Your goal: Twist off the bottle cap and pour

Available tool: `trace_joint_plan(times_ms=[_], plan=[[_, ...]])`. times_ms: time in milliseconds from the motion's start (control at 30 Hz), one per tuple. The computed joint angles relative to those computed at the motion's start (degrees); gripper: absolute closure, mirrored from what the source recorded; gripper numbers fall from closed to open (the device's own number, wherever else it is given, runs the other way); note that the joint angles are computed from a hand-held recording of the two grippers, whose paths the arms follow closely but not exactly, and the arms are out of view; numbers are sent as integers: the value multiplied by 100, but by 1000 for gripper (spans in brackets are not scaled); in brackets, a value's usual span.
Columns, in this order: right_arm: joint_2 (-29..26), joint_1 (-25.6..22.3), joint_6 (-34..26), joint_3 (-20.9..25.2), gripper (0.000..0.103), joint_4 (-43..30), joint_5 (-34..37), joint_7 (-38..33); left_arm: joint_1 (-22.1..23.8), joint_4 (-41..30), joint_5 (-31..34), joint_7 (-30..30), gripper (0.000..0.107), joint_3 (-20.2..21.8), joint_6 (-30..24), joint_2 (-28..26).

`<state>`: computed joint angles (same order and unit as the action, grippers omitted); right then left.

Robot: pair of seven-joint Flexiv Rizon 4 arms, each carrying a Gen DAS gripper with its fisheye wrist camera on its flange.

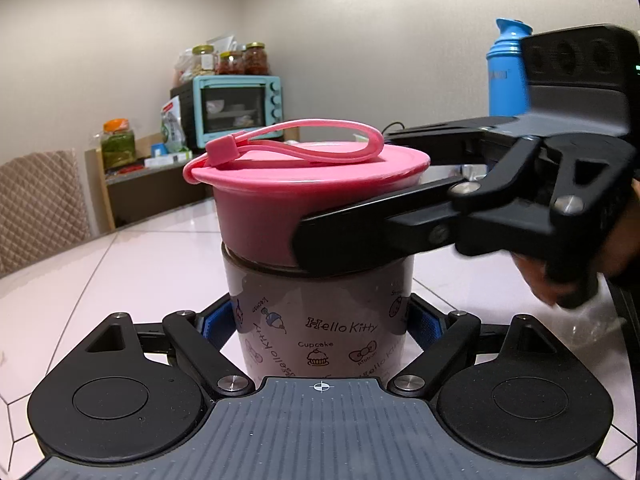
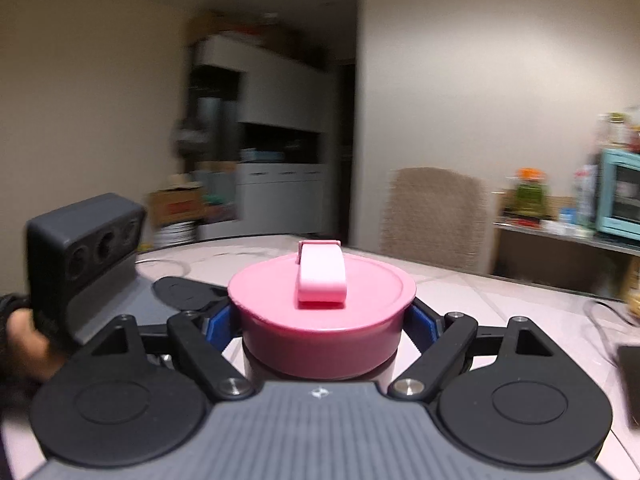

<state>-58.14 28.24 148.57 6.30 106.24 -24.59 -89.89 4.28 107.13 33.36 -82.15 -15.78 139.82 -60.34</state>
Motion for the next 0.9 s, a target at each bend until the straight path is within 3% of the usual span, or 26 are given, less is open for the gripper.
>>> trace_joint_plan(times_ms=[133, 200, 233, 300, 400, 467, 533, 633, 767, 900], plan=[[-121, -779, -141, 46, 18, -307, -1919, 746, -22, 3, -17, 11, 17, 16, 14, 2], [-381, -1171, 1, -103, 18, -884, -3317, 1535, -22, 3, -17, 10, 17, 17, 14, 2], [-451, -1314, -15, -52, 18, -1055, -3686, 1761, -23, 3, -17, 10, 17, 17, 14, 2], [-543, -1315, 154, -251, 18, -1347, -4112, 2145, -23, 5, -19, 7, 16, 16, 15, 2], [-478, -1170, 292, -462, 18, -1301, -4050, 2172, -24, 7, -17, 7, 16, 18, 21, -1], [-407, -1062, 316, -516, 18, -1157, -3824, 2052, -25, 3, -16, 6, 16, 17, 17, -3], [-274, -914, 249, -498, 6, -845, -3293, 1667, -21, -19, -12, -3, 16, 3, -10, -5], [-109, -594, 196, -424, 2, -354, -2143, 1004, -14, -51, -5, -16, 16, -16, -48, -7], [185, 54, 111, -101, 2, 272, 64, 129, -8, -43, 3, -13, 16, -8, -33, -9], [244, 648, 308, -5, 2, 375, 1537, -312, 11, -73, 25, -25, 16, -23, -63, -13]])
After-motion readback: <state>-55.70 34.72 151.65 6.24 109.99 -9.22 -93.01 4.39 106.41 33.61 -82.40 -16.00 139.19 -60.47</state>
